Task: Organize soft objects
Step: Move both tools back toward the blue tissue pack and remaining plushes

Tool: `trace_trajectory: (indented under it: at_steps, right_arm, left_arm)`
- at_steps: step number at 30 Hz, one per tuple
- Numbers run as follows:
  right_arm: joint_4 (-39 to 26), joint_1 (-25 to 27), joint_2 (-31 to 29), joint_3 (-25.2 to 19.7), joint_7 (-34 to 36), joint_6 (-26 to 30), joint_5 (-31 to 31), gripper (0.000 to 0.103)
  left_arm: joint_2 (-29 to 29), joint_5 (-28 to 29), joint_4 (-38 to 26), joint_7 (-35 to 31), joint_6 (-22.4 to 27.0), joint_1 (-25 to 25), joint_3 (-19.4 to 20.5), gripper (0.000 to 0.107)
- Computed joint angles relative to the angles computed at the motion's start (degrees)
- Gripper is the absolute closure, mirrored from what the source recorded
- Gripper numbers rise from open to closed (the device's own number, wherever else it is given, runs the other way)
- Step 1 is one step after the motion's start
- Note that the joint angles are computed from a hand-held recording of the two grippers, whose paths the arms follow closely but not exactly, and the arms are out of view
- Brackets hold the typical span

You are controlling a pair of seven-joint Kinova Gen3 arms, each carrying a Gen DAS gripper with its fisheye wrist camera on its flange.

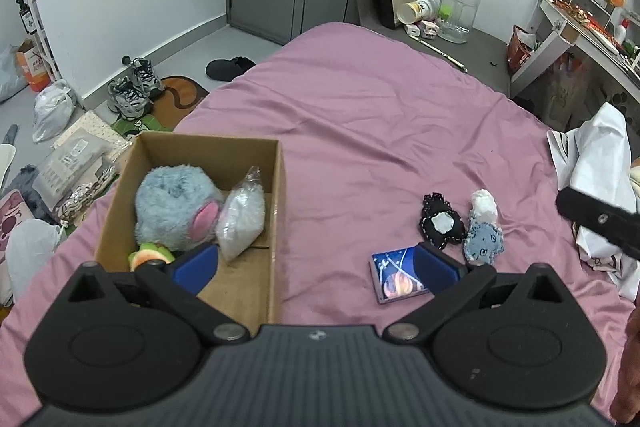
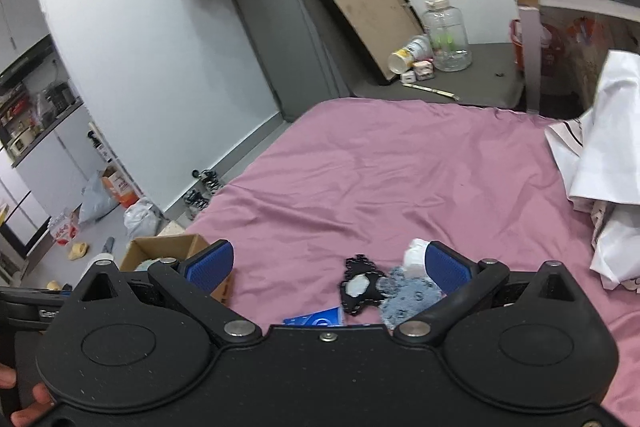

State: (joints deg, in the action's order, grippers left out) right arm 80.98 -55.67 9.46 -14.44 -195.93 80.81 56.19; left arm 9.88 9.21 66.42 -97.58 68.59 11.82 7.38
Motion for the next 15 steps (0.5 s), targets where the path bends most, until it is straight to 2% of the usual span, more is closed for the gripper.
trace_trajectory:
  at_steps: [4, 9, 15]
  right_arm:
    - [2.20, 1.48, -1.28, 0.13, -2.87, -1.47, -2.54, 0.000]
    - [4.13, 3.68, -2.90, -0.47, -2.88, -3.68, -4.45, 0.000]
    - [7.86, 7.08, -5.20, -1.12, -6.43, -7.01, -7.40, 0.000]
  left_arm:
    - [-0.05, -0.25, 0.95, 1.44, -1.98, 0.85, 0.27, 0.005]
    - [0.04, -1.79, 2.72, 3.65, -5.20, 2.88, 0.81, 0.005]
    - [1.76, -1.91, 3.46, 4.83, -6.07, 5.08, 1.83, 0.008]
